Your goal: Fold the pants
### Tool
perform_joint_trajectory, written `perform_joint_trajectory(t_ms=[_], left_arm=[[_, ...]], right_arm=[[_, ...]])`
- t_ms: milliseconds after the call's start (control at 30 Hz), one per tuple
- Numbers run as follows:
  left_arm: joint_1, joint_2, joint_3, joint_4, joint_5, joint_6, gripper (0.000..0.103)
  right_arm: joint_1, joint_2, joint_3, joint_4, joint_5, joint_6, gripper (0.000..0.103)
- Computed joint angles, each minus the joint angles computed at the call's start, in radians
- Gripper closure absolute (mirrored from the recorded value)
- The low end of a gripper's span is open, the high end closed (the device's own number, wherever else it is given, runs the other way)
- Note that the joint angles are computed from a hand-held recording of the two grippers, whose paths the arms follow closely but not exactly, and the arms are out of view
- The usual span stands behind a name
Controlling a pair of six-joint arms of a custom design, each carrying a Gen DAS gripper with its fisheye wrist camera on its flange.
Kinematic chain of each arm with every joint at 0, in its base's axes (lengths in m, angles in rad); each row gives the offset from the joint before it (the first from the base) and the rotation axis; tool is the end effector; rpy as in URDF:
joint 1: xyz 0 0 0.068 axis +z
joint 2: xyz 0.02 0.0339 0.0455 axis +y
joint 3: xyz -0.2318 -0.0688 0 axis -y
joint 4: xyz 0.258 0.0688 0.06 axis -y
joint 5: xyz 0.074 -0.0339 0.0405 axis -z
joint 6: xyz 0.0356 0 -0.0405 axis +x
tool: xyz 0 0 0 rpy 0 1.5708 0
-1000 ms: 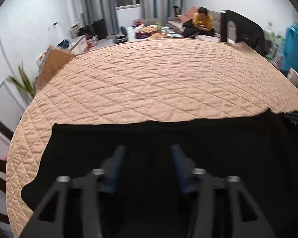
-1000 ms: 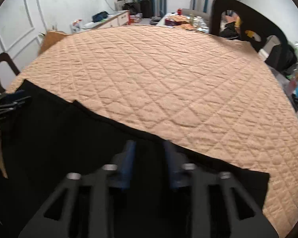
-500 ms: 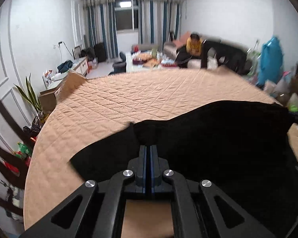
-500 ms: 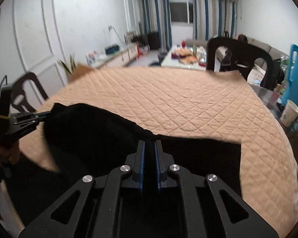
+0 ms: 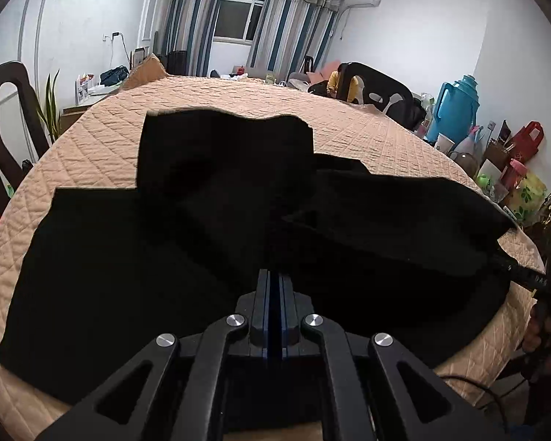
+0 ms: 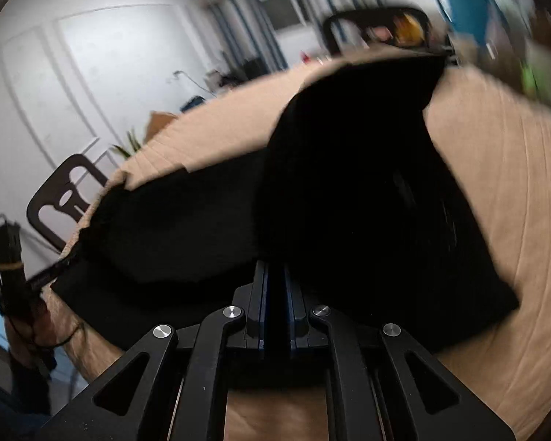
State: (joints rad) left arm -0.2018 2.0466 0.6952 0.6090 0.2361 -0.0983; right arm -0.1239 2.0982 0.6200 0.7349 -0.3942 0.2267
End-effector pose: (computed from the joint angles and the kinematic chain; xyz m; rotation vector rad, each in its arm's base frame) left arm 0.3127 -0.0725 0.0074 0.2411 2.3130 -0.4250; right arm 0.2983 -0.0234 -0.0099 0.2015 2.2879 0.5079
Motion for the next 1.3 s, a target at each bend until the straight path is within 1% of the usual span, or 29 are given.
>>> perform_joint_trajectory(t_ms=[33, 100, 167, 200, 233, 300, 333, 367, 467, 533, 600, 633, 667, 700, 733, 767, 800, 867, 1000, 1033, 1067, 1100, 1167, 1233, 1300], left_arm=[[0.004, -0.026, -0.015, -0.004, -0.003, -0.002, 0.095], [0.001, -0.077, -0.039, -0.003, -0.006, -0.006, 0.093], [-0.012, -0.118, -0.045, -0.003, -0.034, -0.011, 0.079], [-0.024, -0.124, -0.037, -0.002, -0.053, -0.018, 0.064], [-0.028, -0.126, -0.027, -0.008, -0.062, -0.017, 0.053], [-0.048, -0.116, 0.011, -0.038, -0.087, -0.015, 0.047], [-0.068, -0.099, 0.043, -0.057, -0.105, 0.001, 0.044], [-0.087, -0.078, 0.073, -0.070, -0.126, 0.025, 0.043], [-0.152, 0.027, 0.210, -0.145, -0.236, 0.090, 0.042], [-0.176, 0.110, 0.321, -0.217, -0.297, 0.116, 0.042], [-0.190, 0.184, 0.428, -0.311, -0.365, 0.122, 0.042], [-0.189, 0.203, 0.468, -0.360, -0.369, 0.115, 0.042], [-0.186, 0.205, 0.472, -0.364, -0.367, 0.109, 0.044], [-0.185, 0.196, 0.456, -0.342, -0.373, 0.106, 0.055], [-0.186, 0.188, 0.437, -0.317, -0.381, 0.109, 0.074], [-0.181, 0.178, 0.420, -0.299, -0.374, 0.114, 0.082], [-0.174, 0.166, 0.400, -0.281, -0.368, 0.106, 0.095], [-0.144, 0.134, 0.342, -0.221, -0.334, 0.076, 0.096], [-0.048, 0.016, 0.131, -0.002, -0.255, -0.037, 0.097], [-0.014, -0.017, 0.064, 0.067, -0.224, -0.075, 0.097], [0.020, -0.045, -0.004, 0.143, -0.196, -0.112, 0.097], [0.059, -0.065, -0.069, 0.218, -0.163, -0.147, 0.097], [0.139, -0.073, -0.170, 0.338, -0.084, -0.203, 0.096], [0.200, -0.048, -0.216, 0.404, -0.026, -0.231, 0.094], [0.231, -0.008, -0.224, 0.440, -0.004, -0.236, 0.091]], right_arm=[[-0.016, -0.003, 0.003, -0.009, -0.017, 0.018, 0.095], [-0.022, -0.026, -0.009, -0.008, -0.008, 0.024, 0.087], [-0.025, -0.050, -0.035, 0.014, -0.003, 0.029, 0.066], [-0.035, -0.053, -0.048, 0.033, -0.013, 0.036, 0.060], [-0.047, -0.048, -0.054, 0.049, -0.024, 0.049, 0.054], [-0.060, -0.038, -0.060, 0.069, -0.032, 0.073, 0.053], [-0.055, -0.032, -0.057, 0.070, -0.025, 0.085, 0.053], [-0.080, -0.028, -0.090, 0.100, -0.041, 0.075, 0.053], [-0.122, -0.019, -0.090, 0.114, -0.098, 0.083, 0.053], [-0.128, -0.017, -0.101, 0.152, -0.099, 0.106, 0.053], [-0.138, -0.016, -0.114, 0.189, -0.096, 0.129, 0.053], [-0.145, -0.011, -0.114, 0.207, -0.099, 0.145, 0.053], [-0.154, -0.001, -0.108, 0.222, -0.102, 0.171, 0.053], [-0.160, 0.006, -0.100, 0.229, -0.103, 0.189, 0.053], [-0.166, 0.016, -0.092, 0.240, -0.099, 0.215, 0.053], [-0.169, 0.026, -0.086, 0.257, -0.093, 0.239, 0.053], [-0.169, 0.033, -0.089, 0.279, -0.086, 0.253, 0.053], [-0.164, 0.039, -0.094, 0.318, -0.064, 0.279, 0.053], [-0.183, 0.045, -0.093, 0.351, -0.067, 0.306, 0.054], [-0.186, 0.041, -0.095, 0.351, -0.062, 0.300, 0.060], [-0.187, 0.035, -0.101, 0.352, -0.054, 0.295, 0.071], [-0.190, 0.033, -0.104, 0.353, -0.055, 0.294, 0.074], [-0.199, 0.034, -0.107, 0.351, -0.061, 0.297, 0.074], [-0.202, 0.035, -0.102, 0.333, -0.063, 0.289, 0.074], [-0.206, 0.042, -0.100, 0.329, -0.067, 0.294, 0.074]])
